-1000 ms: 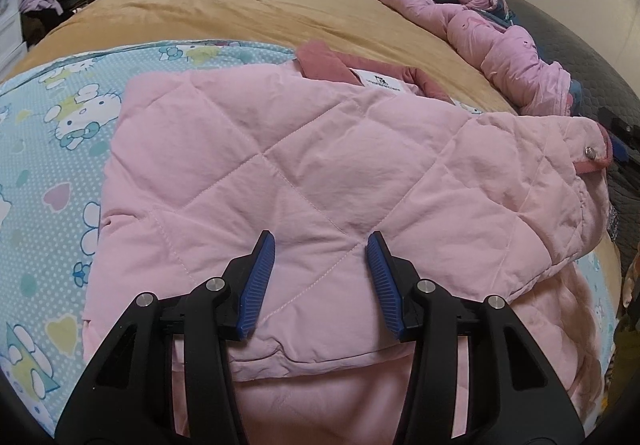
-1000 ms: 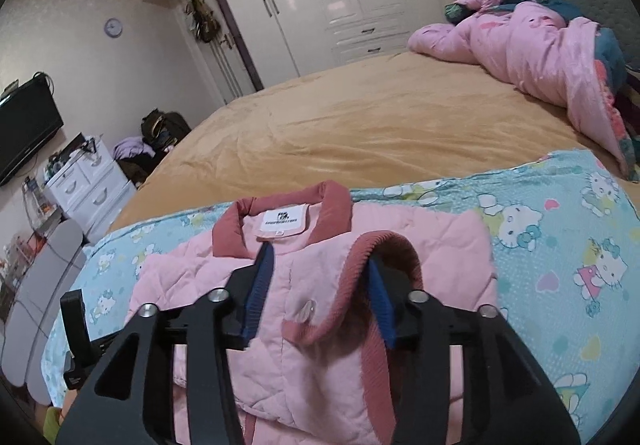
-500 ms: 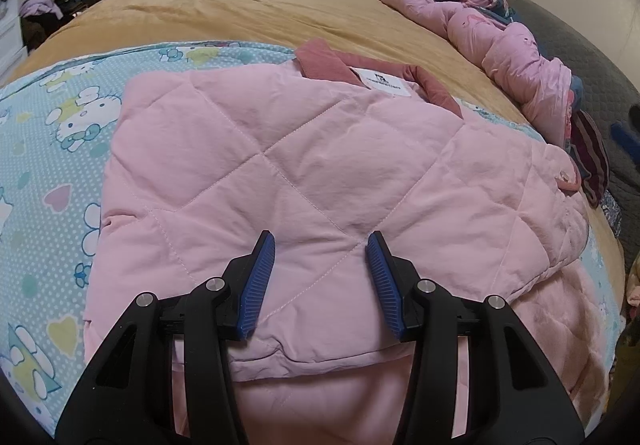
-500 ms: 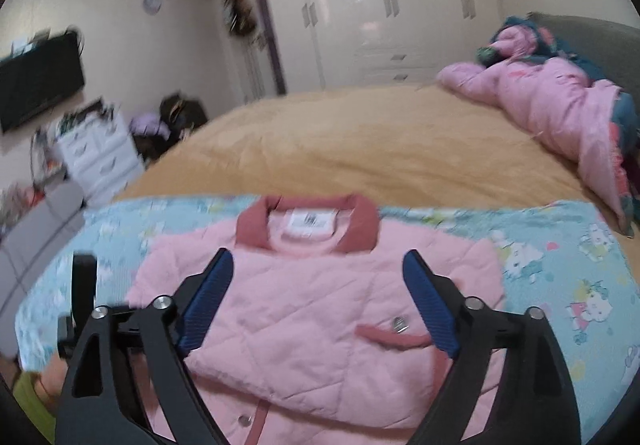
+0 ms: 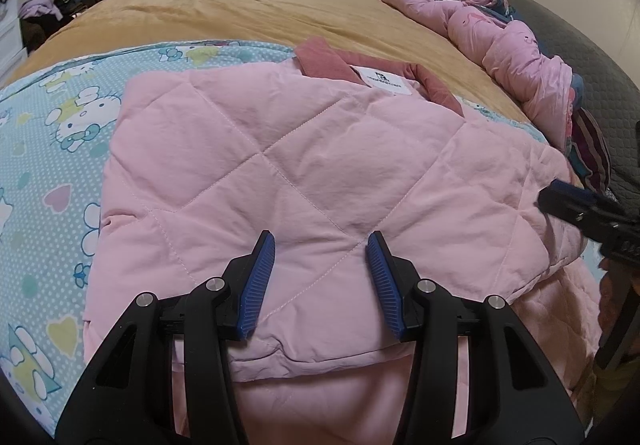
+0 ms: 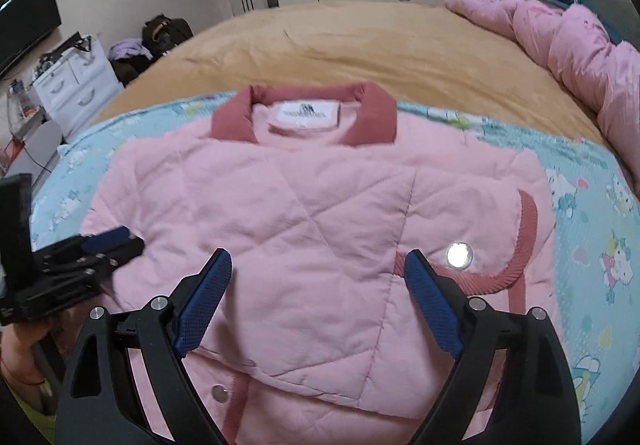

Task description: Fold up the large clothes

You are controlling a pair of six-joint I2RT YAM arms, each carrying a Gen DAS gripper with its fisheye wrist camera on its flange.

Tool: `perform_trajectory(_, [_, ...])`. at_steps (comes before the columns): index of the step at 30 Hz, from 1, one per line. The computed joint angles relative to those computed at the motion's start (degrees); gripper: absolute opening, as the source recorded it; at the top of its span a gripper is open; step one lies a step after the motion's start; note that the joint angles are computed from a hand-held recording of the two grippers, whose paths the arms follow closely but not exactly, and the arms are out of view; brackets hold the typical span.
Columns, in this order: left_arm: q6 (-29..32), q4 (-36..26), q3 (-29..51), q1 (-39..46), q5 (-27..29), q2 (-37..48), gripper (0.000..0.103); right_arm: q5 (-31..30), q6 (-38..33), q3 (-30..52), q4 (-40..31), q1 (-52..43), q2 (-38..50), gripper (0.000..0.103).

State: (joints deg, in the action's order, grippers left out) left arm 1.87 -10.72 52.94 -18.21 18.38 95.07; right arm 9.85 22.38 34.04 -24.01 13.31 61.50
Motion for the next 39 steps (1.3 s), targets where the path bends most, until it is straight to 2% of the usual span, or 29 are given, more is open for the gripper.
perform_trajectory(7, [0.0,0.0,0.0,-0.1,-0.2,0.0,0.04,-2.9,-1.2,-2.6,6.4,-2.7,5.1,0.097])
perform_trajectory(10, [0.2,0.1,-0.2,-0.4,-0.7,0.0,0.04,-1.5,-1.0,-3.1,8.2,-1.7,6.8,0.099])
perform_trajectory(16, [0.1,-1.5,0.6,-0.6,-0.9,-0.5,0.042,-2.5,0.0,-3.8,6.9,-2.1,3.0,0.099])
perform_trajectory(27, [0.1,-4.4,1.1,-1.0,0.6,-2.5,0.069,-4.7,3.8,-5.0,2.2,-3.0,-6.0,0.099])
perform_trajectory(32, [0.0,-5.8,1.0,-2.0,-0.5,-4.7,0.089,-5.5,3.9,-4.6,-0.2,-3.3,-9.0,0.099])
perform_trajectory(35, [-0.4,-6.1,0.9,-2.6,-1.5,-5.7,0.093,-5.3,4.2,-4.4,-1.3,-3.2,-10.6,0.099])
perform_trajectory(39, [-0.3,-7.1,1.2,-3.3,-3.4,-6.5,0.094,-5.1,4.7,-4.0,-2.6,-3.0,-12.4,0.099])
